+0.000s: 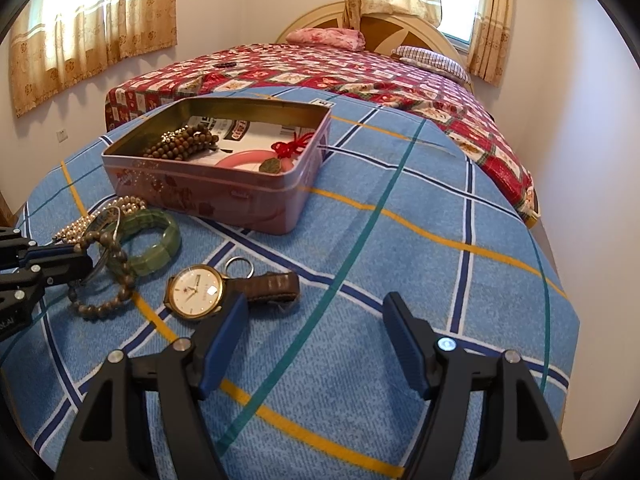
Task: Organize jewelry
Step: 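Grasp the dark bead bracelet with the left tool while the right tool moves toward the gold watch, then hold the bead bracelet with the left tool while the right tool grasps the watch strap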
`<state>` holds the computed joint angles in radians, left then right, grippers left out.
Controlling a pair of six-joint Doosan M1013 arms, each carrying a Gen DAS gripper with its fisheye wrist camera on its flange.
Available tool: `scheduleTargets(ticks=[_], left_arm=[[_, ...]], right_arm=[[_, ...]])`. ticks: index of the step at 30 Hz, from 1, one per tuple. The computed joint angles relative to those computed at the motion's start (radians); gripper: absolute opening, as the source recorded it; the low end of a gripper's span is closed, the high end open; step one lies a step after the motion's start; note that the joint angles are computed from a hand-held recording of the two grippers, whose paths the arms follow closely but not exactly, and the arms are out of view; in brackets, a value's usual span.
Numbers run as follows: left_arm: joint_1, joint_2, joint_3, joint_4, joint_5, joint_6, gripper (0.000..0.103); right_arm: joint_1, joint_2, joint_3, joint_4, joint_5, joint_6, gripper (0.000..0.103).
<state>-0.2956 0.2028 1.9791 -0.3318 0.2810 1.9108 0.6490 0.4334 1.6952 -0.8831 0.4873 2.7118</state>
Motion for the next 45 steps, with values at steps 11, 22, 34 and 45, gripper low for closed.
scheduleTargets(ticks=[11,22,34,45], left_arm=[[0.062,-0.041,-0.009,0.048,-0.050,-0.110,0.008],[0.093,-0.021,-0.014,0.060,-0.046,-0.157,0.008],[0.113,0.001,-0.025,0.095,-0.028,-0.208,0.008],[0.111,0.003,-0.025,0.102,-0.023,-0.211,0.008]], right_arm=[[-0.001,0.000,0.000,-0.012,-0.008,0.019,0.072],[-0.017,0.013,-0.042,0.068,-0.057,-0.103,0.072],[-0.051,0.009,-0.052,0.556,-0.006,-0.574,0.038],[-0.051,-0.020,-0.017,0.602,-0.072,-0.581,0.048]])
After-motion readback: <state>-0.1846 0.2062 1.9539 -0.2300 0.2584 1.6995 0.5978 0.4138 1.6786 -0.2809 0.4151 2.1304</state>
